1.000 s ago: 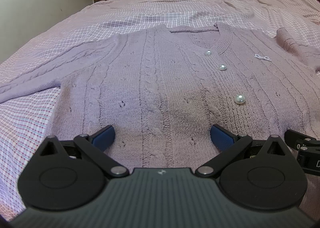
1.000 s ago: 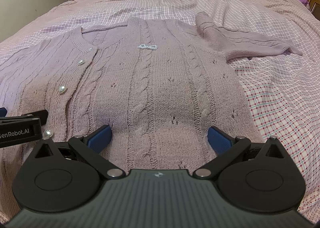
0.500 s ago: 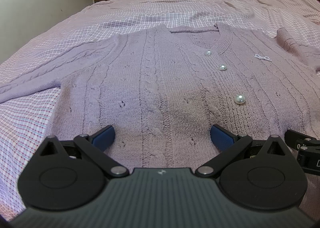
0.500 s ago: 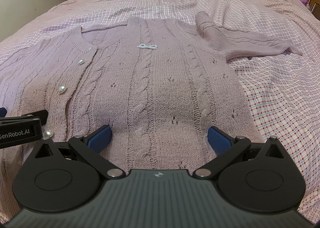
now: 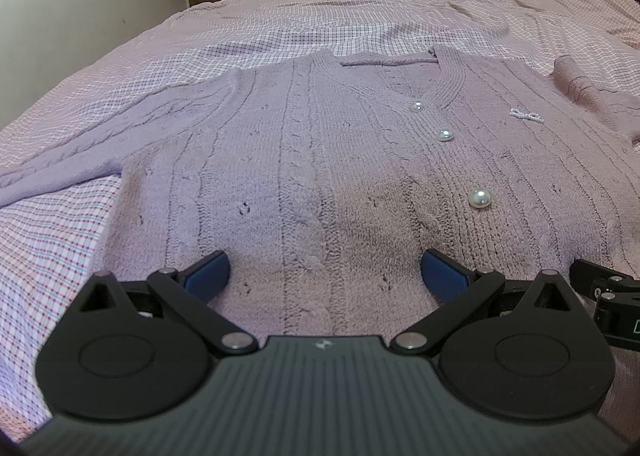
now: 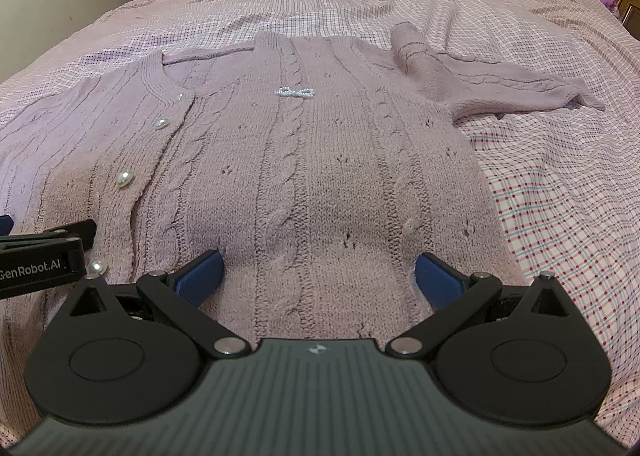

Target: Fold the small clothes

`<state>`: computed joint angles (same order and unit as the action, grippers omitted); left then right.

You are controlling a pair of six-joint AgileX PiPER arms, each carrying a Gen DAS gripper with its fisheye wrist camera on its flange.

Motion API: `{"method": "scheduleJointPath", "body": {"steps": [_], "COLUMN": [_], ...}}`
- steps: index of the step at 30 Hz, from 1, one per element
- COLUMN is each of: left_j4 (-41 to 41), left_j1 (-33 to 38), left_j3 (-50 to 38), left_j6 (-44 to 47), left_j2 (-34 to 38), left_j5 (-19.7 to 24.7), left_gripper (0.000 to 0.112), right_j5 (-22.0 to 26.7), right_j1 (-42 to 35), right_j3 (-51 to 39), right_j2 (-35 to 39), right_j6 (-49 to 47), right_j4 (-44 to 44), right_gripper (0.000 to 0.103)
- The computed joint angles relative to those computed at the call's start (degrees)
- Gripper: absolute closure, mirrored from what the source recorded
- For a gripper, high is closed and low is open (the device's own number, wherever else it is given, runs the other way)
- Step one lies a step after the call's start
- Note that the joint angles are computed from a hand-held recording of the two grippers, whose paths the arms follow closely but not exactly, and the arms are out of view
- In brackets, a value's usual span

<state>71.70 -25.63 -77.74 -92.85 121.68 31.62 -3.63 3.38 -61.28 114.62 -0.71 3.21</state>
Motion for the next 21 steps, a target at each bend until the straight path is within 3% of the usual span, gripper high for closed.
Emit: {"method": "scheduleJointPath", "body": {"steps": [13, 21], "left_j4": [-0.01, -0.96], "left_j1": [-0.07, 0.13], "left_j3": [-0.05, -0.45], "left_j6": [0.01, 1.00], "left_j2": [0.03, 0.09], "left_j5": [0.13, 0.14], "left_gripper": [0.009, 0.009], "right_j5": [0.04, 0.71], "right_j1": [0.08, 0.10], "right_j3": [0.07, -0.43], "right_j2": [-0.06, 0.15], "right_j6": [-1.19, -9.64], "right_j4": [1.18, 9.27], "right_gripper": [0.000, 0.000]}}
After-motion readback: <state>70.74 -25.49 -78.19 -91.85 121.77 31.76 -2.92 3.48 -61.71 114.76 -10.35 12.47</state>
